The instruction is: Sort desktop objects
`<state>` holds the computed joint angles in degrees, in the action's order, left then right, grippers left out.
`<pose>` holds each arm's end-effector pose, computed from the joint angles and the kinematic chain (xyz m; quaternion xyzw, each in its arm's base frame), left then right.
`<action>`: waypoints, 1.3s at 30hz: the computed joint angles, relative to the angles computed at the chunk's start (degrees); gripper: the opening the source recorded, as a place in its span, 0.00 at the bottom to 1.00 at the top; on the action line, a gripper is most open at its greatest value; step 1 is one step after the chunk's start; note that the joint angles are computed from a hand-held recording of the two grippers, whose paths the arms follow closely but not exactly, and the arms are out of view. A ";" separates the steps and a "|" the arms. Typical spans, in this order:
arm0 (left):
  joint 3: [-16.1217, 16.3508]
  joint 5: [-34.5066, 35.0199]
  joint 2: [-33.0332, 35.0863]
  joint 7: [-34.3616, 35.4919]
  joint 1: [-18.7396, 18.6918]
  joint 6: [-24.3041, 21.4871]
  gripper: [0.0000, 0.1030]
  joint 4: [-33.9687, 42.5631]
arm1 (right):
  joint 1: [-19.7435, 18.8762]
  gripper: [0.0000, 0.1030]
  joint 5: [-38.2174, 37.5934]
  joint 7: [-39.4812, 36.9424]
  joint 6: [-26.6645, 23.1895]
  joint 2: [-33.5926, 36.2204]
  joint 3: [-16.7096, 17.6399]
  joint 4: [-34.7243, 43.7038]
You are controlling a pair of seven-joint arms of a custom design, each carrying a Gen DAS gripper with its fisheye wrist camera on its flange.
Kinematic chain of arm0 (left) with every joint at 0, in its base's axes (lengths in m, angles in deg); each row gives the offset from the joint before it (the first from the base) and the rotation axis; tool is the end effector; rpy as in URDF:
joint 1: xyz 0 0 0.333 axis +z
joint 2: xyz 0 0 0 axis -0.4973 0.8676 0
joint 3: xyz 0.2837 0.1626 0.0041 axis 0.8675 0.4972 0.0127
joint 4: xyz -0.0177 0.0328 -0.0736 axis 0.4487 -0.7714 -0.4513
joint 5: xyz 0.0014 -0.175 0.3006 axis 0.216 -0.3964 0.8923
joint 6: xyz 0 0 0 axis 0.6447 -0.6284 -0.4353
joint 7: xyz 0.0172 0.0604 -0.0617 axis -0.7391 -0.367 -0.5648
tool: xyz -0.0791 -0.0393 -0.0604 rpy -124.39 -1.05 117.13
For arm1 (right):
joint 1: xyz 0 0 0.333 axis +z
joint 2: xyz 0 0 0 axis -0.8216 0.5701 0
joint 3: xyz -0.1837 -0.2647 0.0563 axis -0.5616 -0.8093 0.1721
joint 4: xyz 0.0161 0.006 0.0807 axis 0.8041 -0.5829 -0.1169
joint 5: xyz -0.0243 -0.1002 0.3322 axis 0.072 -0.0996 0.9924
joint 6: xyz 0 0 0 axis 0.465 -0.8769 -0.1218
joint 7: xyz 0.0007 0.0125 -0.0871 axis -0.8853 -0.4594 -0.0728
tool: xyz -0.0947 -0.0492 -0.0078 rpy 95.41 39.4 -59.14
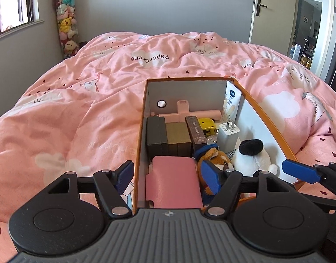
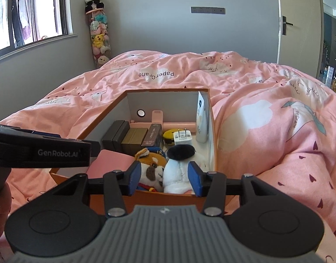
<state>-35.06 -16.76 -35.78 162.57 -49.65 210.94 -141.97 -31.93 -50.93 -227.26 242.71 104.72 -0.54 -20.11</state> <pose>0.7301 -0.3209 0.4436 -0.4360 0.8049 -0.3524 0.1947 0.6164 0.2308 0.4201 -0.5235 0.7070 -0.3544 0.3170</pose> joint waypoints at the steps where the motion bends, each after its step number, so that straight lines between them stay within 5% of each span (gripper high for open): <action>1: 0.25 0.11 0.00 -0.35 -0.15 -0.17 0.78 -0.10 | -0.35 0.48 0.90 -0.59 0.31 0.27 0.23 0.09; 6: 1.48 1.46 -1.41 -1.33 -0.78 2.08 0.80 -4.02 | 0.03 0.49 2.02 -1.77 -0.08 0.90 -0.16 0.41; 12: 1.46 1.75 1.94 -3.52 -0.72 -5.33 0.81 2.38 | 0.68 0.52 3.83 -4.55 -1.99 1.66 -0.17 1.27; 39: 1.23 2.74 3.11 -5.12 -0.64 -7.87 0.81 4.76 | 1.08 0.52 7.06 -7.63 -1.53 2.16 -0.98 1.64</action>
<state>-33.83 -14.02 -32.68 157.45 -50.29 203.07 -137.21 -30.85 -43.87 -234.90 241.18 106.88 -1.52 -18.48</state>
